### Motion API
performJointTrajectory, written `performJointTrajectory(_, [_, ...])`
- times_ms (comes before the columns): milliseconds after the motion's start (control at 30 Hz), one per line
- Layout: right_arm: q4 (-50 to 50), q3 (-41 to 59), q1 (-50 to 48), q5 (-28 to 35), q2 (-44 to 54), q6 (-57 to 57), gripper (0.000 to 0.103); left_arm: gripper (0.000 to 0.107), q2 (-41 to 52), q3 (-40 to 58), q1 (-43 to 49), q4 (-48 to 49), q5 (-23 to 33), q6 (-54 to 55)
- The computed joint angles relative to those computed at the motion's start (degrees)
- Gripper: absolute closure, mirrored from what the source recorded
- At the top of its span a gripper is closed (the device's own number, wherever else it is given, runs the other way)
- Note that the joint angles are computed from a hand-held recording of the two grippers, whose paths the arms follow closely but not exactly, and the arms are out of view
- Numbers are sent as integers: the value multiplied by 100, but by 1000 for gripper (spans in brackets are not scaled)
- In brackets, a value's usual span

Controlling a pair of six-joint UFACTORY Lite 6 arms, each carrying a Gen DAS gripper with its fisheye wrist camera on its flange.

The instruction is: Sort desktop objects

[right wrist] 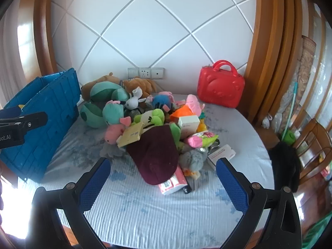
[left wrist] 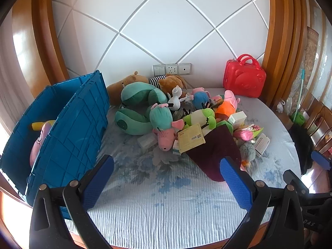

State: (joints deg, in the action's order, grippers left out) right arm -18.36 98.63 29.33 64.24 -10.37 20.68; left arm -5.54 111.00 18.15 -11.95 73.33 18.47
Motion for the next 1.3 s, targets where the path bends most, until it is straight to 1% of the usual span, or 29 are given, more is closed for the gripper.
performJointTrajectory(133, [-52,-36,13,-57,133,184,0,4,228,10,154,-293,-38,349])
performJointTrajectory(333, [-335,219,135,73,569,497,0,4,802,-115,258,-838,-466,870])
performJointTrajectory(400, [-384,335,94,136,754,553,0,4,939,-408,198,-995,-813,1107])
performJointTrajectory(500, [-394,143,40,62,832,604,0,4,1026,-1039,-74,-1073,-1576,1344])
performJointTrajectory(533, [-396,71,21,34,858,618,0,4,1090,-1260,-268,-952,-1909,1329])
performJointTrajectory(700, [-81,-201,-402,-111,911,260,0,4,1649,-1736,-1065,-444,-3038,1075])
performJointTrajectory(833, [363,-393,-1123,-416,968,-381,0,4,2208,-1937,-1631,17,-3892,734])
performJointTrajectory(933, [823,-391,-1757,-614,1201,-1063,0,4,2705,-1915,-1965,439,-4412,310])
performJointTrajectory(1033, [1218,-352,-2292,-772,1463,-1657,0,4,3303,-1636,-2200,995,-4660,-297])
performJointTrajectory(1067, [1329,-349,-2443,-803,1547,-1837,0,4,3565,-1458,-2292,1310,-4713,-583])
performJointTrajectory(1200, [1657,-268,-2922,-848,1890,-2442,0,4,4230,-871,-2483,2172,-4753,-1268])
performJointTrajectory(1233, [1698,-238,-2994,-834,1954,-2538,0,12,4295,-798,-2490,2322,-4766,-1376])
performJointTrajectory(1267, [1736,-193,-3057,-828,2024,-2623,0,29,4351,-705,-2459,2274,-4751,-1336])
performJointTrajectory(1300, [1771,-138,-3114,-826,2098,-2701,0,37,4397,-607,-2403,2060,-4690,-1170])
